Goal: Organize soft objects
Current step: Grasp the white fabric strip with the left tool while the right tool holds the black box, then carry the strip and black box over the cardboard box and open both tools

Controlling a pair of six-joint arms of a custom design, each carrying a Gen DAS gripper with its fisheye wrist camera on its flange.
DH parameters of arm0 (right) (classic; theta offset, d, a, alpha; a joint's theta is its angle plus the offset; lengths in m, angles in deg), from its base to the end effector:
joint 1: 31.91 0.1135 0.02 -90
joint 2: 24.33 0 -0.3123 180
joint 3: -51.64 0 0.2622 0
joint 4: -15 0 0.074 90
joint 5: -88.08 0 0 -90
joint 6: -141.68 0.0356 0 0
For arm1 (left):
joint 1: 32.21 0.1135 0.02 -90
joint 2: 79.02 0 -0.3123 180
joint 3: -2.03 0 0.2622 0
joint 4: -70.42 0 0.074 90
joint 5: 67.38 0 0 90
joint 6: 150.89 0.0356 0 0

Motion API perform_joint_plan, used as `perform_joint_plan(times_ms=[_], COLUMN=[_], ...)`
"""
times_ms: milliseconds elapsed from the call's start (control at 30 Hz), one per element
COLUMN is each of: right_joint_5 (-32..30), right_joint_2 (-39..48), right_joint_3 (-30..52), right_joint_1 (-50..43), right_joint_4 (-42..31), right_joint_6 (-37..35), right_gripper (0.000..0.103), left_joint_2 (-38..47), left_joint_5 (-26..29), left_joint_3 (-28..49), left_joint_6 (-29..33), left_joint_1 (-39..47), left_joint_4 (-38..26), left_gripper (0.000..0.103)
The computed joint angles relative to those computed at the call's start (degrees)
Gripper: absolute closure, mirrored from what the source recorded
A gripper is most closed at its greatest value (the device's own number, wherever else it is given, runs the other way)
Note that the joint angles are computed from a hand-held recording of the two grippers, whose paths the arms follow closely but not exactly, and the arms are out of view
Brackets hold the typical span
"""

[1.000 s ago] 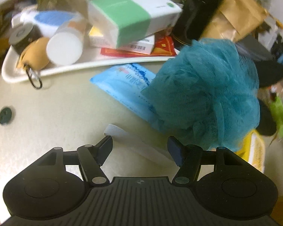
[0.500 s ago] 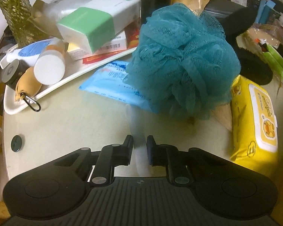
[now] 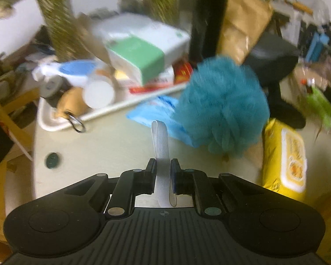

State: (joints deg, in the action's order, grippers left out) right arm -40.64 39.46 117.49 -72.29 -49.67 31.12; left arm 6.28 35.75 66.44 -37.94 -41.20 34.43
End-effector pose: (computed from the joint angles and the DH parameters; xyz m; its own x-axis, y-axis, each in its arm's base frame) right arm 0.1599 -0.1067 0.3127 -0.7338 0.2644 -0.6258 0.0305 0.9330 0.3585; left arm 0.2938 -0.0547 0.2402 -0.6546 0.4880 -0.5773 0.5756 0.8169 0.0379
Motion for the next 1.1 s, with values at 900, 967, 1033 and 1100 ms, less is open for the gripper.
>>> perform_joint_plan(times_ms=[900, 967, 1033, 1100], right_joint_5=[-11.56, -12.73, -14.39, -16.65], right_joint_2=[-11.29, -11.64, -11.22, -10.22], right_joint_3=[0.47, 0.60, 0.88, 1.68], right_joint_1=[-6.42, -8.55, -11.53, -15.10], right_joint_4=[-19.97, -22.56, -26.04, -31.21], right_joint_6=[-12.79, -15.50, -19.40, -26.11], right_gripper=[0.075, 0.075, 0.075, 0.075], left_joint_2=[-28.15, -30.21, -32.09, -33.49], left_joint_5=[16.78, 17.81, 18.52, 19.30], left_joint_3=[0.71, 1.25, 1.75, 2.26], left_joint_6=[-3.70, -2.56, -1.83, -1.08], left_joint_1=[13.85, 14.22, 14.39, 14.79], left_joint_4=[-18.49, -21.17, -23.64, -25.74], left_gripper=[0.089, 0.089, 0.089, 0.089])
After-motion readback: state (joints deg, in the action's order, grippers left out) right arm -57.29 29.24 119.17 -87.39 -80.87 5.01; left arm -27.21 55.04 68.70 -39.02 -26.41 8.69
